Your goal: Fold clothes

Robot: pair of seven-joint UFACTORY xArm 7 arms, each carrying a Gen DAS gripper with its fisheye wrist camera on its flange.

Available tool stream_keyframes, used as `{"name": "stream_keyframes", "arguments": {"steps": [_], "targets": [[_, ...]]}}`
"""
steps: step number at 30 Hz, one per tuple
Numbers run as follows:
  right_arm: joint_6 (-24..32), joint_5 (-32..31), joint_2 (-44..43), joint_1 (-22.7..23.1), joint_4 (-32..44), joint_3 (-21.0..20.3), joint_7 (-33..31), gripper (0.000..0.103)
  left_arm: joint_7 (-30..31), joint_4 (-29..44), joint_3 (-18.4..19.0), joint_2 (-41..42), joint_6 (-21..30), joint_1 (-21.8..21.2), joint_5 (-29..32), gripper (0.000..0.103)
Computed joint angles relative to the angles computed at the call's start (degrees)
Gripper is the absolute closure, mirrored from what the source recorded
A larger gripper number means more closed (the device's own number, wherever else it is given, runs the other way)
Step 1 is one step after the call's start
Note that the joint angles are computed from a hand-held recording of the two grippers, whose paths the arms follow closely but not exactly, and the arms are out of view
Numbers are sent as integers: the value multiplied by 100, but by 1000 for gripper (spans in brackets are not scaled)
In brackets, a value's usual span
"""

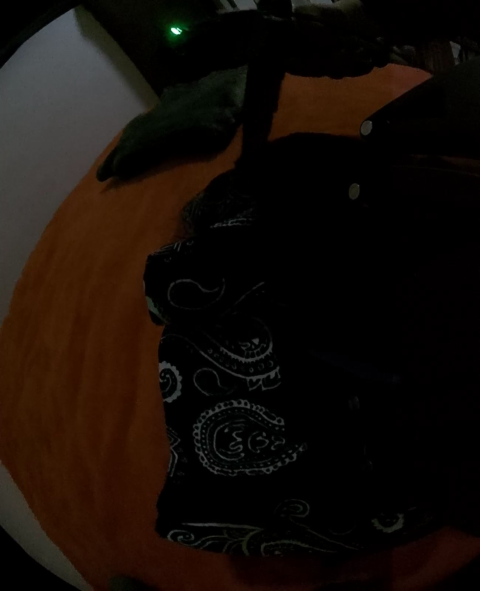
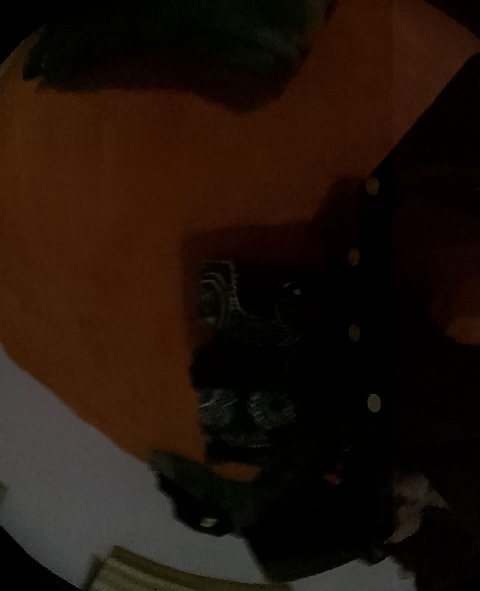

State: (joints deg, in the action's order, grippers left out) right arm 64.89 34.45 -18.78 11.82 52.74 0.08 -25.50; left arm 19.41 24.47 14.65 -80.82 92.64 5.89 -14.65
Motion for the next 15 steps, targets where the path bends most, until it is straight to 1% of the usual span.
{"name": "stream_keyframes", "arguments": {"steps": [2, 6, 7, 9, 10, 11, 12, 15], "targets": [[-376, 338, -235, 13, -276, -28, -21, 102, -4, 1, -9, -11, 5, 4, -2, 45], [-653, 601, -332, 133, -578, -59, -166, 101, -96, 51, -5, 53, 48, 16, -57, 45], [-601, 598, -320, 134, -573, -61, -47, 96, -120, 63, -4, 68, 58, 18, -70, 45], [-493, 609, -319, 126, -582, -74, 175, 76, -157, 87, -16, 91, 81, 4, -107, 45], [-415, 688, -489, 96, -730, -161, 188, 56, -165, 86, -34, 90, 84, -3, -111, 45], [-335, 748, -665, 60, -877, -243, 208, 41, -172, 81, -55, 84, 83, -10, -111, 45], [-273, 730, -881, 15, -1049, -289, 238, 39, -180, 75, -76, 77, 82, -18, -110, 45], [75, 743, -1406, -49, -1589, -519, 151, 39, -219, 44, -131, 27, 44, -34, -121, 45]]}}
